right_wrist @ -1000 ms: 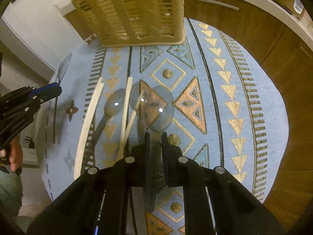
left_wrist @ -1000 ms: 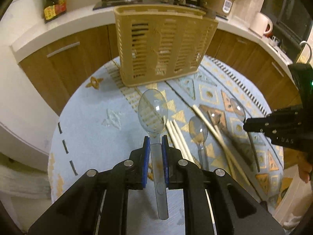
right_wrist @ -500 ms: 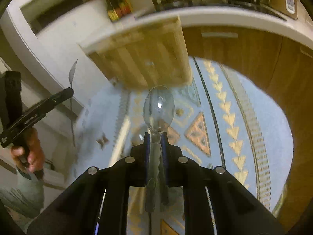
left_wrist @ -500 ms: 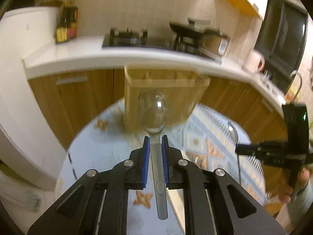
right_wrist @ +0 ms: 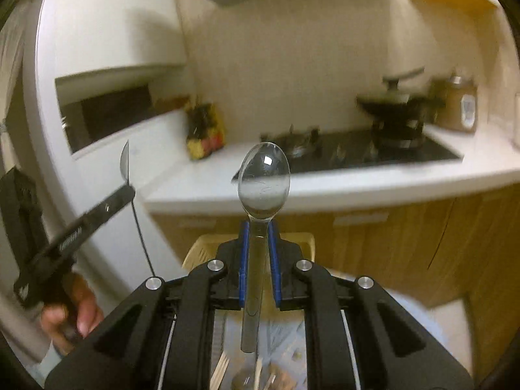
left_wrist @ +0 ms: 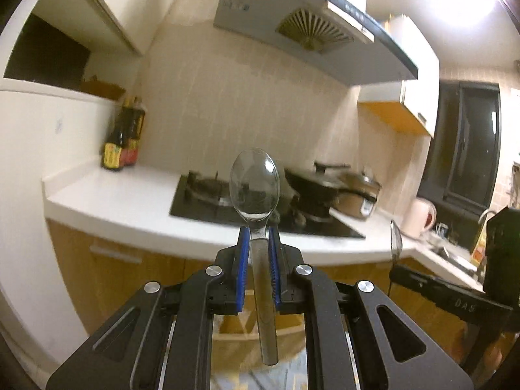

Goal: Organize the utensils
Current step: 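Lift both clear spoons and carry them over the tan basket, then open both tools to drop the clear spoons into the basket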

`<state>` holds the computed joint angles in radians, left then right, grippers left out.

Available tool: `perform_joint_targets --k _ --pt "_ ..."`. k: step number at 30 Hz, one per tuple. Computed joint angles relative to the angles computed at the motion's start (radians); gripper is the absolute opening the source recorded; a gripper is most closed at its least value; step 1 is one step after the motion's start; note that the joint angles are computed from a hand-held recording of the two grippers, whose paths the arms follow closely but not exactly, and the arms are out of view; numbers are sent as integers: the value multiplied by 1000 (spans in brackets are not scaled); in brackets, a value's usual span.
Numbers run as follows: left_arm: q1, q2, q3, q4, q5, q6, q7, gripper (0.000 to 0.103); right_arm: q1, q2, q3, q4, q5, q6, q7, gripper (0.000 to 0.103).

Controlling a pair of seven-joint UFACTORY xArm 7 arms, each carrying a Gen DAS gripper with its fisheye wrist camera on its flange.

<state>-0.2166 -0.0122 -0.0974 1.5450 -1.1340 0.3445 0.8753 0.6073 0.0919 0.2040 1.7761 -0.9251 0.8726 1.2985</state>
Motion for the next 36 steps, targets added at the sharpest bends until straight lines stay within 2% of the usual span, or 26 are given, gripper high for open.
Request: perform_joint_targets --k 4,7,11,13,17,19,22,29,31,32,35,36 --pt "-18 52 -30 46 -46 -97 50 10 20 66 -35 85 -130 41 71 10" --pt "-23 102 -60 72 -38 -184 60 10 24 104 -77 112 -184 46 113 10" --pt "14 149 -90 96 -26 -207 53 10 39 144 -120 121 -236 57 134 10" --pt "30 170 -100 105 1 -210 27 10 44 155 -133 114 -260 55 152 10" --pt "41 220 -124 118 92 -271 -39 10 55 168 -152 88 -316 52 206 10" --pt "28 244 -121 115 172 -315 -85 10 59 175 -157 71 -358 58 223 10" --pt "22 256 -120 100 263 -332 -142 10 41 189 -154 62 -331 23 205 10" --pt "110 261 -243 61 322 -395 -136 11 31 174 -159 -1 -345 -20 272 10" --pt "175 257 -316 50 307 -382 -100 11 29 165 -154 -19 -350 -19 286 10" --pt "193 255 -333 46 308 -372 -101 11 23 161 -149 -26 -341 -30 282 10" --pt "256 237 -396 25 217 -351 -35 13 4 143 -135 -59 -302 -69 273 12" --pt "269 226 -405 13 173 -342 0 19 3 136 -130 -71 -291 -67 271 17"
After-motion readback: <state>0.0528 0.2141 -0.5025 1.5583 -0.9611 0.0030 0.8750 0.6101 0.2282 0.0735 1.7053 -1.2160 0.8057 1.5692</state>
